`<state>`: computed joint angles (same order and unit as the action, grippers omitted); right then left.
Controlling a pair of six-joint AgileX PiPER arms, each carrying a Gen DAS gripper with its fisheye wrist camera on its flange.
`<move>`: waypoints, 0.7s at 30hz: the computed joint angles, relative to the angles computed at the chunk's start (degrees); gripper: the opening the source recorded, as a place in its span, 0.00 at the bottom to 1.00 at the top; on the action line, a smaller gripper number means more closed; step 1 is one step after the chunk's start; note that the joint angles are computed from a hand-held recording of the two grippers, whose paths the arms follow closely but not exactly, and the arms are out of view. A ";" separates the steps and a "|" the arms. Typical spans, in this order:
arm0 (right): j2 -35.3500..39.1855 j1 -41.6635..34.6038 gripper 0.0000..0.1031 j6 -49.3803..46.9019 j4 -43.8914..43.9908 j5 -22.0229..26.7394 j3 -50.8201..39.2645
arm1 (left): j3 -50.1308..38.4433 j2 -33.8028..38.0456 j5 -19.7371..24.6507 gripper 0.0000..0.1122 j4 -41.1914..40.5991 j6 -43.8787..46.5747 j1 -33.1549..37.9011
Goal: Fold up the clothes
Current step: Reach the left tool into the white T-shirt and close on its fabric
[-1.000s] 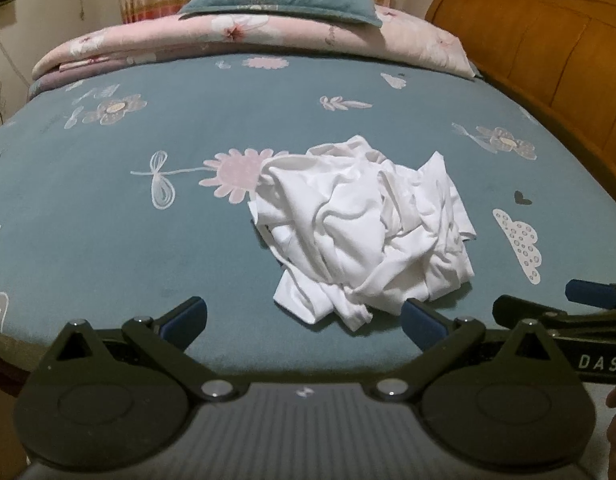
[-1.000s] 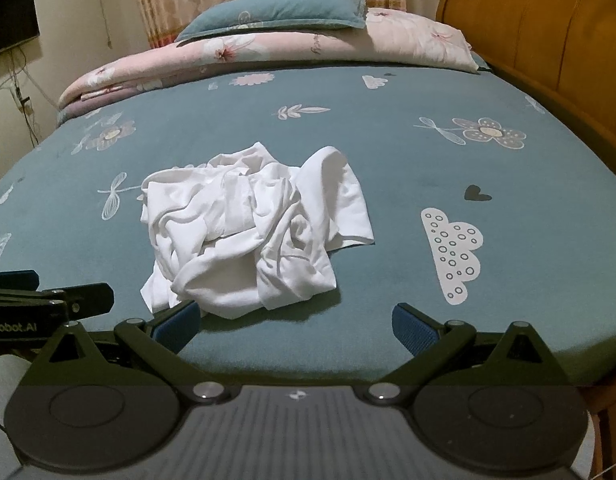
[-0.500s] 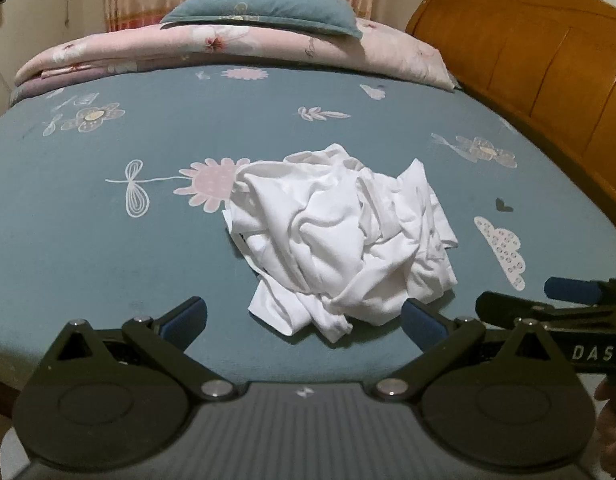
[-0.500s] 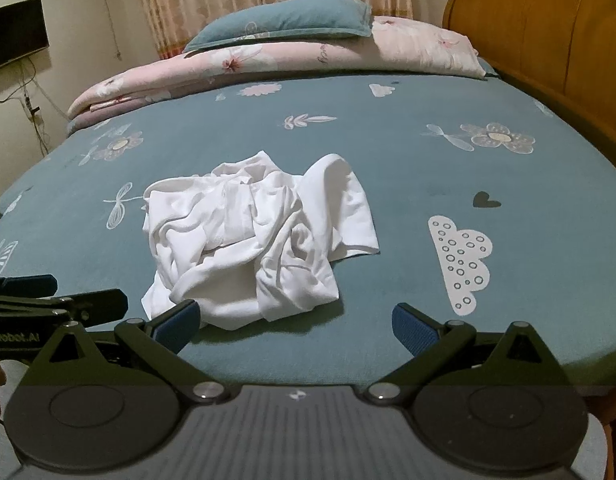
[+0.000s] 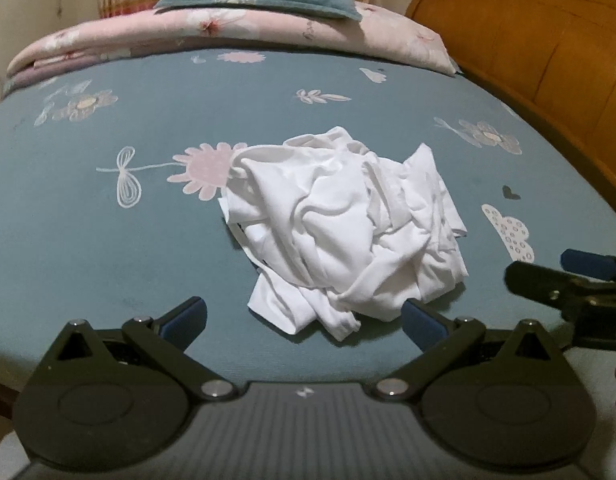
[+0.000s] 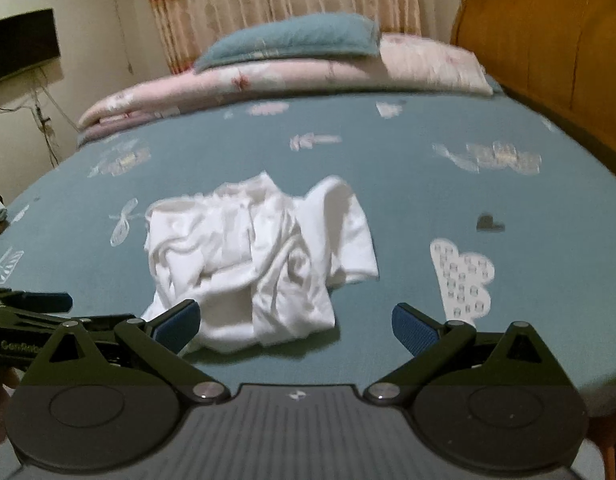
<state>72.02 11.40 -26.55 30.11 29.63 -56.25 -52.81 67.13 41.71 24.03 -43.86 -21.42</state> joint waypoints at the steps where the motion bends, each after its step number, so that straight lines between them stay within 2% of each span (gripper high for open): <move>1: 0.01 0.00 1.00 -1.50 0.55 -1.01 0.19 | -0.03 0.15 -0.52 0.91 -0.11 0.15 0.79; 4: 0.44 -0.26 1.00 -6.90 2.86 -3.40 0.42 | -0.98 0.97 -0.93 0.91 -0.61 1.74 2.86; 6: 1.29 -0.56 1.00 -6.92 2.66 -3.01 -0.38 | -1.19 1.35 -1.34 0.91 0.01 1.83 3.55; 9: 3.06 -0.91 0.94 -6.24 2.58 -1.01 -1.77 | -1.42 1.99 -2.02 0.89 1.14 1.65 4.47; 11: 3.84 -0.14 0.92 -4.41 0.50 -0.93 -2.07 | -1.24 2.62 -2.14 0.83 3.52 -0.96 4.33; 13: 4.20 1.35 0.91 -1.68 -3.23 -2.07 -1.95 | -1.75 3.40 -2.14 0.67 3.09 -0.30 5.32; 15: 4.67 2.63 0.91 0.38 -6.20 -2.85 -2.05 | -2.29 4.19 -2.12 0.67 2.67 0.35 6.29; 17: 5.22 2.55 0.91 -1.10 -4.57 -2.36 -2.50 | -2.87 4.92 -2.25 0.67 2.00 1.54 7.33; 21: 6.61 2.96 0.91 0.11 -5.84 -2.50 -3.35 | -4.38 5.77 -3.68 0.68 -1.19 8.79 9.77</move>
